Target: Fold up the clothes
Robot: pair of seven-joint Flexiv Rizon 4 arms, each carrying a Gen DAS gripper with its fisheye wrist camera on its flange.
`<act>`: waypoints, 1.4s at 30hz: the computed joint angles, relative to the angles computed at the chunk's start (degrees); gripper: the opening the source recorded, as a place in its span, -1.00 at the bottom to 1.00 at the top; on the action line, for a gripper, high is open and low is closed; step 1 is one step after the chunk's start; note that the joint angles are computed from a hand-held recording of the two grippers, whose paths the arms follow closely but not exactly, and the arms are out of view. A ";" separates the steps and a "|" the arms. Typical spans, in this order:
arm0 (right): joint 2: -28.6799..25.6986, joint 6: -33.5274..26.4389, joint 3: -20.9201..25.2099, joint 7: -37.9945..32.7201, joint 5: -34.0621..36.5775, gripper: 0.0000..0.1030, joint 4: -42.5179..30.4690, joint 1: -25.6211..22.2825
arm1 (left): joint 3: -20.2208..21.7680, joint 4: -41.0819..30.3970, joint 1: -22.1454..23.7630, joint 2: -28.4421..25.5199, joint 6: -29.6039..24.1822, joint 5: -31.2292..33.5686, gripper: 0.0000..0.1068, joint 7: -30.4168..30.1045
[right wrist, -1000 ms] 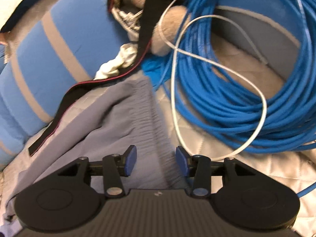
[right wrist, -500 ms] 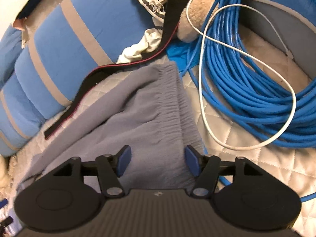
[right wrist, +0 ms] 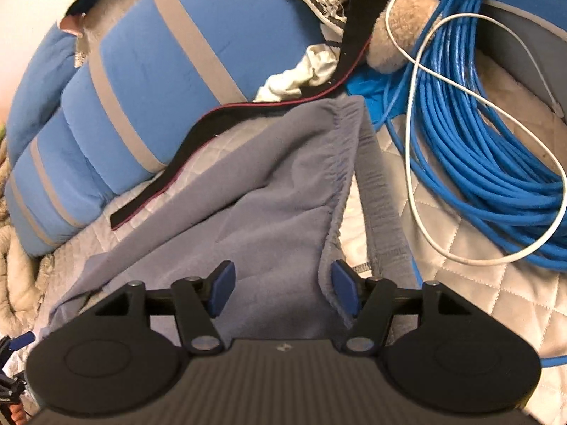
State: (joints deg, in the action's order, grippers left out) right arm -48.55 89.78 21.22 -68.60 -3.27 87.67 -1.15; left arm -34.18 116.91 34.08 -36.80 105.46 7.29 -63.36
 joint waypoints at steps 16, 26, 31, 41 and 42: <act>1.89 0.77 -18.22 11.60 -0.48 -0.87 2.66 11.99 | 0.12 -0.08 -0.34 -0.11 -0.05 -0.10 0.82 0.32; 2.33 1.84 -32.22 21.18 -6.63 -0.88 5.72 21.19 | 0.47 -0.07 -0.49 -0.14 0.23 0.04 0.82 0.13; 2.16 2.36 -37.16 24.45 -8.39 -0.89 6.76 24.51 | -0.54 0.00 0.42 -0.40 0.14 0.58 0.82 0.31; 1.44 1.76 -41.96 27.67 -10.78 -0.90 7.13 27.48 | 0.03 -0.18 -0.26 -0.25 0.08 0.27 0.82 0.00; 1.54 1.30 -41.24 27.39 -11.24 -0.89 7.01 26.96 | -0.01 -0.19 -0.21 -0.25 0.05 0.28 0.82 0.03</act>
State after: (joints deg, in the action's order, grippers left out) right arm -47.01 91.08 -20.03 -41.21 -14.51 94.68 25.81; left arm -34.20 116.72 33.87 -37.05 105.51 7.58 -63.32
